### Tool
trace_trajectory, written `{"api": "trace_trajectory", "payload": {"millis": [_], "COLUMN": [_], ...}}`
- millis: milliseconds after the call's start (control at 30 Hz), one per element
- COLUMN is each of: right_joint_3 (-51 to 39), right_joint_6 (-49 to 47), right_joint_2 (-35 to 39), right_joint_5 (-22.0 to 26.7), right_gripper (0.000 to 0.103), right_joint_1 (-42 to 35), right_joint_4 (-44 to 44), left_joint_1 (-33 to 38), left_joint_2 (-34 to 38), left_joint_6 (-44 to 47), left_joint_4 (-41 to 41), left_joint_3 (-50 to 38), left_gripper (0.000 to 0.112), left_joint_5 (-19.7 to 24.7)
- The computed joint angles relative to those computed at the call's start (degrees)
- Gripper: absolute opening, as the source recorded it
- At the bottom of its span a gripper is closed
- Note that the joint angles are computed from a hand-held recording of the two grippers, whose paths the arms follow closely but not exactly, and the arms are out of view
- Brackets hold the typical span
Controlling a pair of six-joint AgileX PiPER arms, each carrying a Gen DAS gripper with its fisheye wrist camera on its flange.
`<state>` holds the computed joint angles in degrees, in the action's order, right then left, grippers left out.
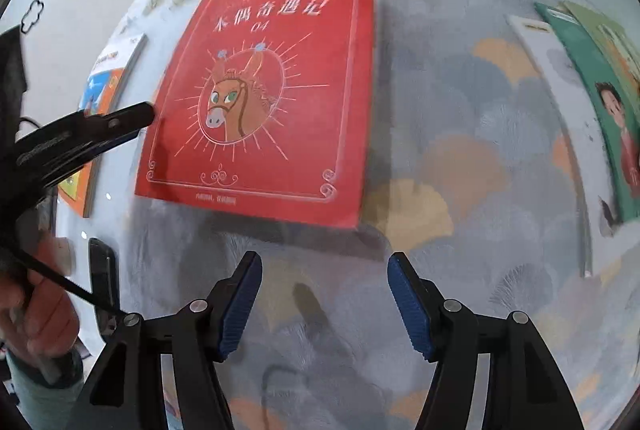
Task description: Organize books
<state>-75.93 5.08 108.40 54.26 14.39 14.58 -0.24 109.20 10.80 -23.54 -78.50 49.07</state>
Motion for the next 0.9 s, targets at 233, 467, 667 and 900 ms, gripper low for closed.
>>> {"api": "trace_trajectory", "payload": {"millis": [233, 467, 667, 900], "right_joint_3": [-6.05, 11.61, 32.94, 39.18], "right_joint_6": [3.96, -2.11, -6.58, -35.12], "right_joint_2": [4.35, -7.13, -20.63, -29.25], "right_joint_5": [1.61, -3.36, -8.25, -0.80], "right_gripper": [0.067, 0.067, 0.068, 0.068], "right_joint_1": [0.25, -4.89, -19.18, -58.74], "right_joint_4": [0.60, 4.98, 3.20, 12.27], "left_joint_1": [3.45, 1.68, -13.05, -36.07], "left_joint_2": [-4.46, -11.33, -14.74, -3.18], "left_joint_6": [1.90, 4.69, 1.35, -6.65], "left_joint_4": [-0.83, -3.03, -1.24, -1.86], "left_joint_3": [5.70, 13.26, 12.70, -5.54], "left_gripper": [0.029, 0.029, 0.032, 0.045], "left_joint_5": [0.33, -0.43, -0.19, 7.86]}}
